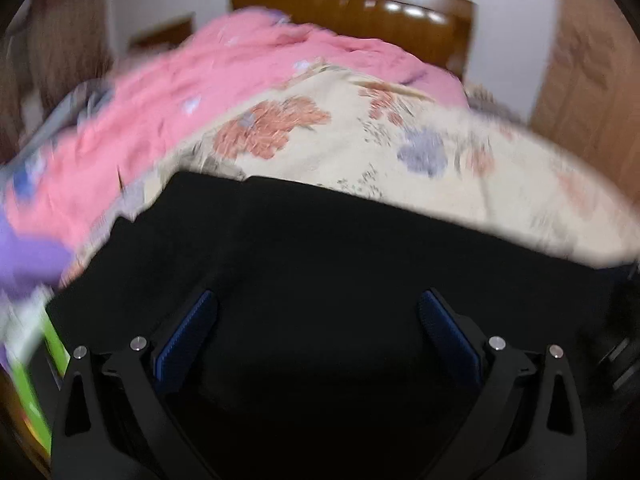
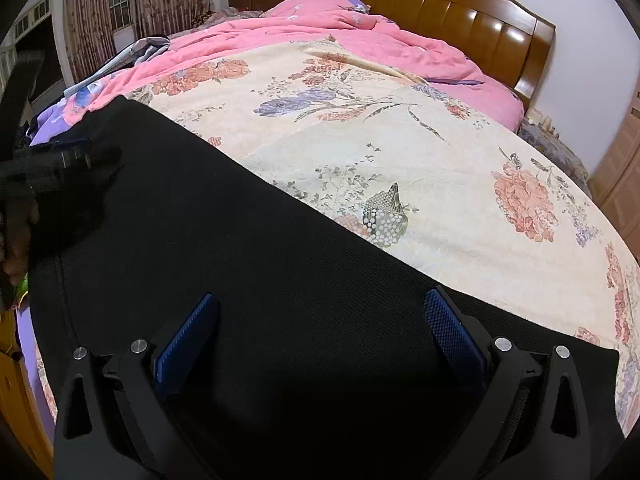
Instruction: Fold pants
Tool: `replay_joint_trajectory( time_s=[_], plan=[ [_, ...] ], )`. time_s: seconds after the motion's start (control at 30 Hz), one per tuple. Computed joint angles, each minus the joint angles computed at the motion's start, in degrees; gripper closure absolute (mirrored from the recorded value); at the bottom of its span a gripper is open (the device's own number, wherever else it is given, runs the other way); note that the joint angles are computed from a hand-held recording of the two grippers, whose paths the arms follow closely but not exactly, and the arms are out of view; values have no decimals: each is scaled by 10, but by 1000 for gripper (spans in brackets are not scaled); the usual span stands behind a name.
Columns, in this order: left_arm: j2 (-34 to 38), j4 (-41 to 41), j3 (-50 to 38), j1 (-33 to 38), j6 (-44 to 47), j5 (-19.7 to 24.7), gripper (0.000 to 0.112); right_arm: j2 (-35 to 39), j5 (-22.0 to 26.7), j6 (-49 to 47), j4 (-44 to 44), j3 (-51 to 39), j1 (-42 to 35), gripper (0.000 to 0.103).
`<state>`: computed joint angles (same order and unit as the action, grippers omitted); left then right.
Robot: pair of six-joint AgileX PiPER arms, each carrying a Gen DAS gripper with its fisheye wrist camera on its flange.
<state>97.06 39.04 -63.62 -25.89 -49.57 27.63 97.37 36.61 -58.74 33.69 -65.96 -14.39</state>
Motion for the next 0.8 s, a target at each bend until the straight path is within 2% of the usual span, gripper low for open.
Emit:
replay_joint_trajectory(
  time_s=[0.07,0.1,0.17,0.23,0.33,0.4,0.47,0.53,0.57,0.67,0.77,0.8],
  plan=[
    [19,74,-34,-57,-56,102,12,2,3,2,1,-2,0,4],
    [8,76,-37,-81,-71,124,13,3,4,2,2,-3,-1,4],
    [-51,95,2,-132,-119,113,11,4,6,2,2,-5,-1,4],
    [-93,133,38,-218,-193,140,11,6,21,-5,10,-11,-7,4],
    [-111,154,73,-311,-298,192,11,-34,102,-9,3,-14,-39,5],
    [-131,157,112,-349,-351,176,11,-84,151,-55,24,13,-88,5],
    [-131,164,132,-369,-379,170,11,-162,158,-142,36,82,-159,5],
    [-108,153,129,-365,-363,150,11,-209,175,-248,55,136,-248,5],
    [-86,147,122,-365,-356,155,11,-224,184,-298,54,157,-305,5],
    [-87,162,140,-353,-391,124,11,-200,237,-395,61,155,-464,5],
    [-88,160,142,-347,-391,117,11,-128,262,-443,53,110,-582,5],
    [-86,163,142,-343,-396,114,11,-91,298,-442,56,76,-619,5]
  ],
)
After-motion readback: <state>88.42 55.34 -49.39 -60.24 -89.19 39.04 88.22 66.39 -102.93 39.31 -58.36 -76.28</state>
